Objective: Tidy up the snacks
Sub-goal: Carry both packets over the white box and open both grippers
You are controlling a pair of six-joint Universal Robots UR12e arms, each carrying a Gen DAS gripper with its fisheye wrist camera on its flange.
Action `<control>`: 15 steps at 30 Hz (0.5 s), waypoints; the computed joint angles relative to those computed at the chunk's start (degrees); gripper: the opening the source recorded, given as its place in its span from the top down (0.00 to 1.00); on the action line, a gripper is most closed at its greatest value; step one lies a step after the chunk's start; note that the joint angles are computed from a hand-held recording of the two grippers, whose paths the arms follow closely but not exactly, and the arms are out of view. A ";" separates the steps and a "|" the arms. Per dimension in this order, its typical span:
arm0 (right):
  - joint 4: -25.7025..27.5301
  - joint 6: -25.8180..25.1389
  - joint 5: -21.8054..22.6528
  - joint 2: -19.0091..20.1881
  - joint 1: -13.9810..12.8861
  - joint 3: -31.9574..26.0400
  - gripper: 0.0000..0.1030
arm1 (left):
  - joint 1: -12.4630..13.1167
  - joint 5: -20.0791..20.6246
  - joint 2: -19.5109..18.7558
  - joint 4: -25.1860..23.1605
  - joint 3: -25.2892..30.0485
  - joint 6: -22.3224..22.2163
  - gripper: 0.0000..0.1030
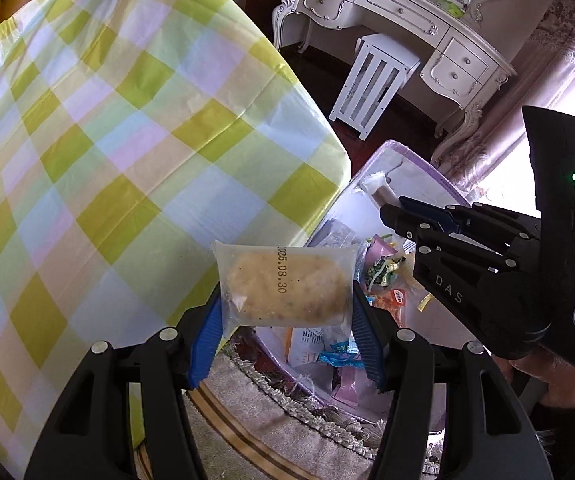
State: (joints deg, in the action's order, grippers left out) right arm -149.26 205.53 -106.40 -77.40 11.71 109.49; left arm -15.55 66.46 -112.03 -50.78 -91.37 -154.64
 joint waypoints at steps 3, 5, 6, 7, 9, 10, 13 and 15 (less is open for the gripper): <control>0.27 1.44 0.28 -0.88 -0.78 1.69 0.87 | -1.59 1.39 -1.00 -2.47 1.30 1.65 0.45; 0.32 2.12 0.29 -1.35 -1.14 2.68 0.87 | -2.63 2.70 -1.63 -3.94 2.10 2.77 0.44; 0.32 2.40 0.38 -1.56 -1.32 3.15 0.87 | -3.03 2.96 -1.98 -4.81 2.52 3.18 0.44; 0.40 2.66 0.49 -1.71 -1.52 3.52 0.87 | -3.42 3.37 -2.34 -5.66 2.95 3.46 0.44; 0.43 3.22 0.51 -1.95 -1.79 4.24 0.87 | -4.11 4.54 -3.01 -6.81 3.68 3.65 0.44; 0.40 3.48 0.60 -2.07 -1.93 4.59 0.87 | -4.34 4.67 -3.25 -7.37 4.00 3.76 0.44; 0.39 4.23 0.59 -2.36 -2.19 5.45 0.86 | -4.84 5.37 -3.82 -9.15 4.77 3.84 0.43; 0.46 4.73 0.51 -2.44 -2.22 5.72 0.84 | -5.08 5.65 -4.15 -10.52 5.29 4.11 0.42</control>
